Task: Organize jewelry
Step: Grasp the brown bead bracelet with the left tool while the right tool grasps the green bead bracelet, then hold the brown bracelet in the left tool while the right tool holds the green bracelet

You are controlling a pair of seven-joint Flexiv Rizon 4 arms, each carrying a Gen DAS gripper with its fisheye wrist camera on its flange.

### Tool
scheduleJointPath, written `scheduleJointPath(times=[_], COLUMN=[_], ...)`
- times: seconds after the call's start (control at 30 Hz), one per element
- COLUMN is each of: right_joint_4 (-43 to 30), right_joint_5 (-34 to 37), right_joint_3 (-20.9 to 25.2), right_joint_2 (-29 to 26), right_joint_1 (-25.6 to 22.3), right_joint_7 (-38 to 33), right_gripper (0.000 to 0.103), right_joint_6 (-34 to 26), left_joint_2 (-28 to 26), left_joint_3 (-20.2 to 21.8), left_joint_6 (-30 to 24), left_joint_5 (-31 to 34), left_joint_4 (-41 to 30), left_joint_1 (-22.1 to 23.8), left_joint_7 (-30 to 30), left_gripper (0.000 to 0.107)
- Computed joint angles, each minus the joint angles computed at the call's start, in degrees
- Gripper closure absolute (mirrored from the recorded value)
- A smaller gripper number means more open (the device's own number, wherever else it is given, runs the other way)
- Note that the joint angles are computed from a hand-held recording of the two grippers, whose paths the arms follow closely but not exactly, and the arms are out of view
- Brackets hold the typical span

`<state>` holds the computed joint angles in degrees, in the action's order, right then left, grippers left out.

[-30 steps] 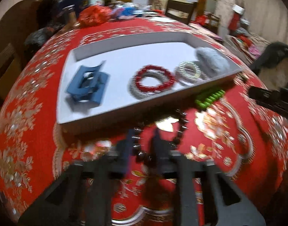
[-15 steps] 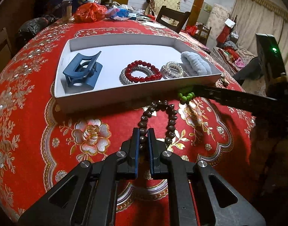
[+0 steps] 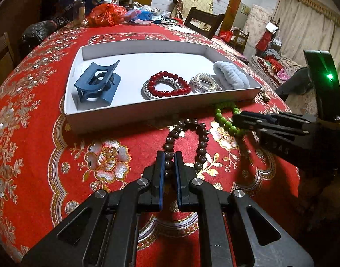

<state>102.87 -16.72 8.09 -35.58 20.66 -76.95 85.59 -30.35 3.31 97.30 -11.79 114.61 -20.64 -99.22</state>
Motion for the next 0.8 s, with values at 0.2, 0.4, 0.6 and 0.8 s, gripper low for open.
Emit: scheduleJointPath(times=[0.2,0.4,0.6,0.8], right_joint_4=[1.1,3.1,4.6,4.9], right_joint_5=[3.1,7.6,8.8,6.5], right_joint_3=[3.0,9.9,15.6,15.5], right_joint_2=[1.1,2.8,3.1,2.8], right_joint_1=[-2.4,-8.4,-13.0,-13.1], right_joint_7=[0.7,-0.1,0.1,2.7], right_gripper=[0.094,0.094,0.094,0.094], right_joint_6=[0.4,6.0,11.6,12.2], left_joint_2=[-0.1,0.2,0.6,0.6], left_joint_3=[0.1,-1.9,-9.7,-14.5], left_joint_6=[-0.1,0.6,6.0,12.1], left_joint_5=[0.1,0.2,1.8,4.7], left_joint_4=[-0.1,0.5,2.9,4.9], left_joint_1=[-0.1,1.9,8.6,13.3], left_joint_7=[-0.2,0.1,1.5,0.6], left_gripper=[0.100,0.100,0.100,0.100])
